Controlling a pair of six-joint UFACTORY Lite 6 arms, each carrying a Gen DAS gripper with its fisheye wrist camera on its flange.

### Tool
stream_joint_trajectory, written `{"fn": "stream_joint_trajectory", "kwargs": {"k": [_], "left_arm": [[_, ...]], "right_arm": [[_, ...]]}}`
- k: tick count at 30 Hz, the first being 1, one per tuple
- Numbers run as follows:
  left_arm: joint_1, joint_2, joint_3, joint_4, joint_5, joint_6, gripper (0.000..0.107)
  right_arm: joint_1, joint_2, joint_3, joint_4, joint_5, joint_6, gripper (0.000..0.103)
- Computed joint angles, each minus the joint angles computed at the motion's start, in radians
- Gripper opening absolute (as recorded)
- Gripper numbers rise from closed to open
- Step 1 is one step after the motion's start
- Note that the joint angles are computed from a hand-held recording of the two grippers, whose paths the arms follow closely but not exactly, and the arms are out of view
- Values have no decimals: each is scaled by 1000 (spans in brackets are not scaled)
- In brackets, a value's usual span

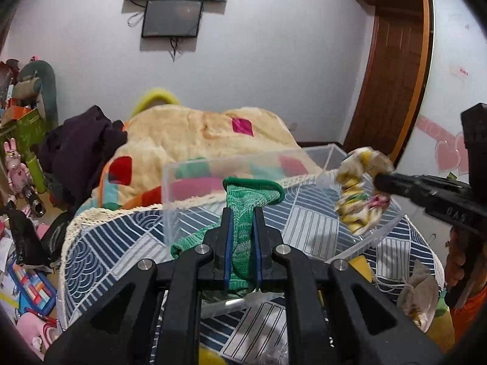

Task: Organize soft objects
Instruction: 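Carry glove and scarf into the clear box and open both grippers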

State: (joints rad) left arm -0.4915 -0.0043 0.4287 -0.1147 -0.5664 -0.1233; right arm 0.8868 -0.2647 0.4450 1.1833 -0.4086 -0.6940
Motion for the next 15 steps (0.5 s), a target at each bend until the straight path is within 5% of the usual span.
{"fn": "stream_joint_trajectory", "kwargs": {"k": [10,15], "left_arm": [[-27,104,81,-28,62,52,11],[-37,24,28,-10,93,34,28]], "right_arm": [[1,83,41,134,49,-196,12],[33,13,12,205,23,-254,34]]}}
